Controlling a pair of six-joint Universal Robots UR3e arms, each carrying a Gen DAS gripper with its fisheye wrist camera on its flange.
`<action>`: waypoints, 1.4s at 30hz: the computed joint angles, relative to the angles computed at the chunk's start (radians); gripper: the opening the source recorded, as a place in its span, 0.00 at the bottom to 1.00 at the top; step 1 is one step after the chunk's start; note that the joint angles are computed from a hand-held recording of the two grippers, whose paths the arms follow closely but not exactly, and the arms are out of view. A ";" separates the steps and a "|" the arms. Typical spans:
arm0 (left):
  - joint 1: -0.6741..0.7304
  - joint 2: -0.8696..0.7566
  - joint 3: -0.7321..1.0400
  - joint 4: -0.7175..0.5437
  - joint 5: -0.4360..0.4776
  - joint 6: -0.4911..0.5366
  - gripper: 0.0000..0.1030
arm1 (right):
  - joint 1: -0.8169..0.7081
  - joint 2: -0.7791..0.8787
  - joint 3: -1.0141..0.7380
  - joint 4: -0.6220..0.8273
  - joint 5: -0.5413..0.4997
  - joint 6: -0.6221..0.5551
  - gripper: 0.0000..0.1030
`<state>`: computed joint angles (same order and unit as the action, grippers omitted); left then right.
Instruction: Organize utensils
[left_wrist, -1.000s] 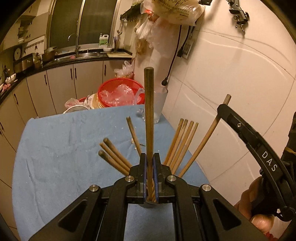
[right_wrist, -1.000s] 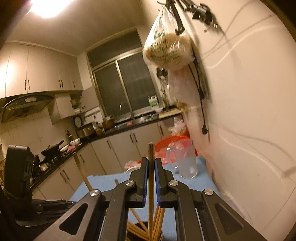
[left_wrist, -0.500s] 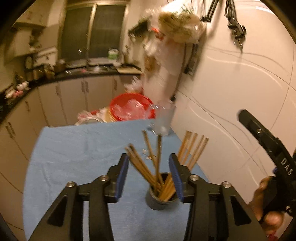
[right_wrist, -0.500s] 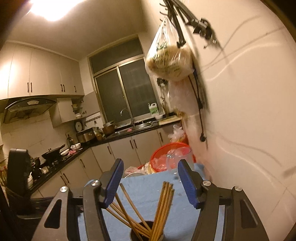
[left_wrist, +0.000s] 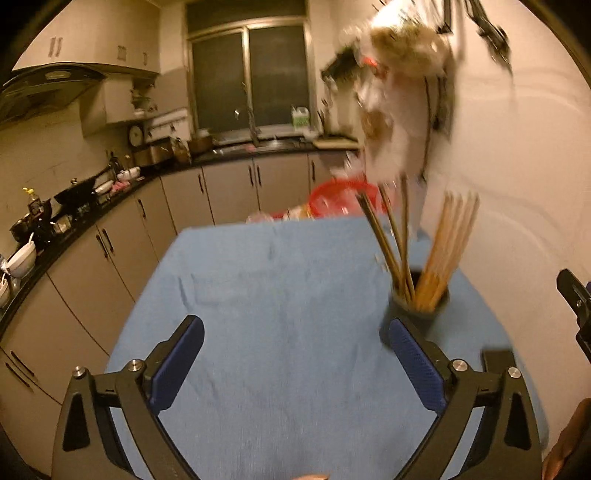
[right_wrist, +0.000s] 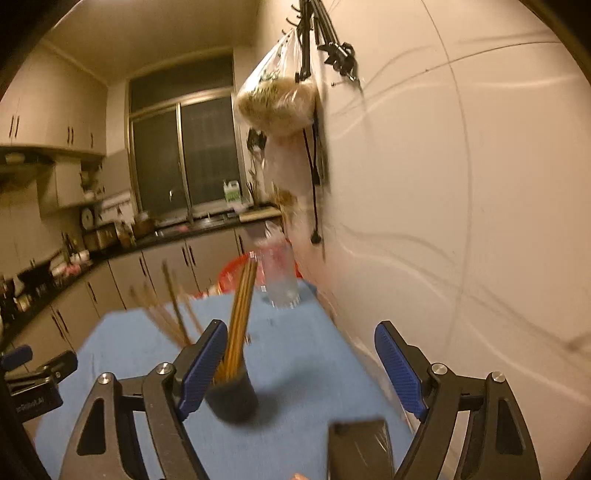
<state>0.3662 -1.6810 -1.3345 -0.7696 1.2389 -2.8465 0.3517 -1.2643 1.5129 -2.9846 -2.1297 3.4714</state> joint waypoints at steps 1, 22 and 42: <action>0.006 0.027 -0.049 0.022 -0.004 0.023 0.97 | 0.024 -0.008 0.032 -0.015 -0.029 0.011 0.82; 0.115 0.163 -0.255 0.061 -0.062 0.088 0.97 | 0.188 0.068 -0.088 0.066 -0.168 -0.001 0.82; 0.092 0.151 -0.273 0.076 -0.028 0.106 0.97 | 0.169 0.085 -0.121 0.134 -0.138 0.015 0.82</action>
<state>0.4586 -1.5299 -1.6071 -0.6939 1.2108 -2.7401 0.5204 -1.1793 1.3920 -2.8501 -2.2677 3.4862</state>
